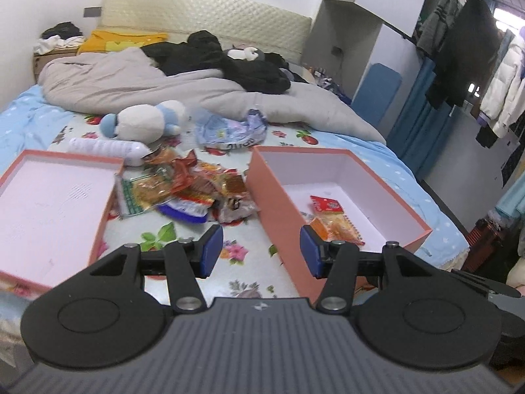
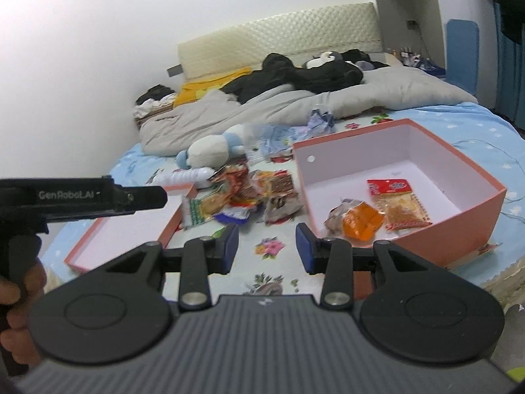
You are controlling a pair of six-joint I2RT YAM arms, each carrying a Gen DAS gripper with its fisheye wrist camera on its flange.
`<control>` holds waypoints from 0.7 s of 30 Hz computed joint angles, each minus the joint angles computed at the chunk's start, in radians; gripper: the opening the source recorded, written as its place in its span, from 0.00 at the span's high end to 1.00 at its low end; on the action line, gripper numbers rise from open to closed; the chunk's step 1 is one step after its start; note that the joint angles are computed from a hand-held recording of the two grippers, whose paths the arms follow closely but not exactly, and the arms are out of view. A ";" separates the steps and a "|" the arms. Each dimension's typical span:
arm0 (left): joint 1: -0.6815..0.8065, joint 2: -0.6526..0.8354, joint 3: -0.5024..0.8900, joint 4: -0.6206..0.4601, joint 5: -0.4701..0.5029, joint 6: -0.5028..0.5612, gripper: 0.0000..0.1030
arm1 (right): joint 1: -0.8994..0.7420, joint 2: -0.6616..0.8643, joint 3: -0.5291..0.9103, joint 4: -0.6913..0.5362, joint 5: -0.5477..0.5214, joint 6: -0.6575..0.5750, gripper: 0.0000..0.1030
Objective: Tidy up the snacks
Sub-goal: 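Open both tools to drop the snacks into the deep pink box, then grasp the red crinkled snack bag with the left tool while the right tool grasps a small snack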
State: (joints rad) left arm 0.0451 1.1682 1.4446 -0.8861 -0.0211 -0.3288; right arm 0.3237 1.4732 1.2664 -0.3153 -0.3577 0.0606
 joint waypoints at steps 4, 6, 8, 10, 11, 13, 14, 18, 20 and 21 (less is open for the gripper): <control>0.015 -0.087 -0.075 -0.004 -0.015 -0.014 0.44 | 0.030 -0.015 -0.043 -0.008 -0.002 -0.030 0.60; 0.026 -0.109 -0.096 -0.010 -0.012 -0.032 0.44 | 0.042 -0.012 -0.052 -0.013 -0.008 -0.049 0.60; 0.045 -0.126 -0.119 -0.016 -0.006 -0.033 0.44 | 0.054 -0.006 -0.059 -0.013 0.000 -0.054 0.60; 0.072 -0.135 -0.139 -0.019 0.008 -0.031 0.43 | 0.067 0.002 -0.063 -0.009 0.008 -0.046 0.60; 0.090 -0.135 -0.147 -0.021 0.019 -0.032 0.42 | 0.074 0.007 -0.065 -0.005 0.015 -0.041 0.59; 0.119 -0.126 -0.154 -0.018 0.037 -0.035 0.35 | 0.082 0.014 -0.068 0.007 0.031 -0.032 0.39; 0.135 -0.125 -0.162 -0.011 0.051 -0.032 0.35 | 0.083 0.013 -0.078 0.022 0.031 -0.032 0.36; 0.180 -0.085 -0.171 0.027 0.079 -0.020 0.32 | 0.100 0.045 -0.057 0.031 0.048 -0.073 0.34; 0.201 -0.059 -0.172 0.055 0.096 -0.022 0.29 | 0.106 0.063 -0.042 0.039 0.049 -0.085 0.34; 0.210 -0.049 -0.174 0.072 0.102 -0.022 0.28 | 0.110 0.078 -0.030 0.045 0.051 -0.089 0.34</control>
